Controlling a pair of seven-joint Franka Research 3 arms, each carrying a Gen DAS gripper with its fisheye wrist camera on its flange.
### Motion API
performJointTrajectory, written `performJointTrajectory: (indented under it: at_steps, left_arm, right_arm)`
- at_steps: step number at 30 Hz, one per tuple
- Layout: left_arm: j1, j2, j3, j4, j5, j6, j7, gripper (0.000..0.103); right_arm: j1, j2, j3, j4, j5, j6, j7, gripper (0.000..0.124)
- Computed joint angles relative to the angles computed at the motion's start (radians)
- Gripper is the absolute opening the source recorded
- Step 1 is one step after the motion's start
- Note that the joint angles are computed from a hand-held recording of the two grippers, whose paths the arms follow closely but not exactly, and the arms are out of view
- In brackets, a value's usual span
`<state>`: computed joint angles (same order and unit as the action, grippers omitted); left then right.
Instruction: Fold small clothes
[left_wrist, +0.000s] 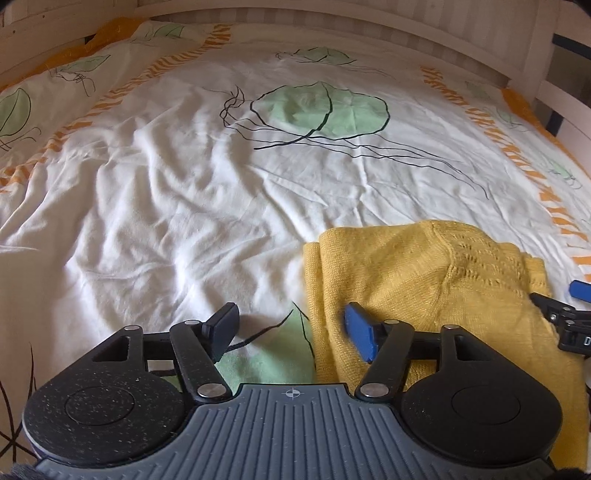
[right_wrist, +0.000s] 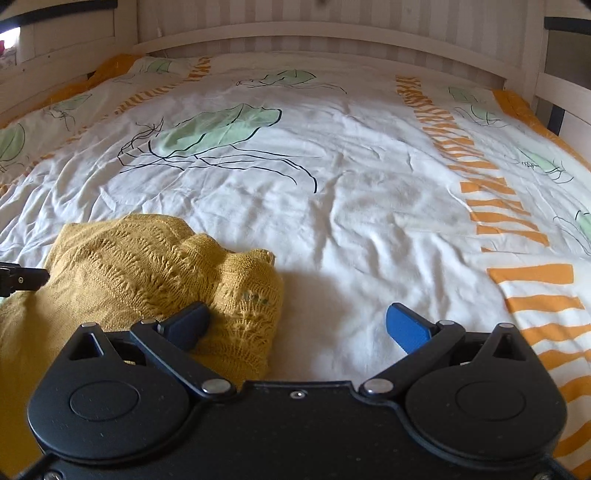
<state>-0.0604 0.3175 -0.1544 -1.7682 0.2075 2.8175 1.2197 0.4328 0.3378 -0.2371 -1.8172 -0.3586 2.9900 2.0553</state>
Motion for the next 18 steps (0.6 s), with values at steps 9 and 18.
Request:
performJointTrajectory:
  at_steps: [9,18]
  left_arm:
    - [0.026,-0.117,-0.027,-0.116,-0.076,0.04,0.094,0.098]
    - [-0.013,-0.286,0.005,-0.289,0.023,0.117,-0.019,0.098]
  right_arm:
    - [0.12,-0.104,-0.161,-0.08,-0.199,0.106,0.239,0.103]
    - [0.07,-0.295,-0.063,-0.258,-0.288,0.115,0.388,0.103]
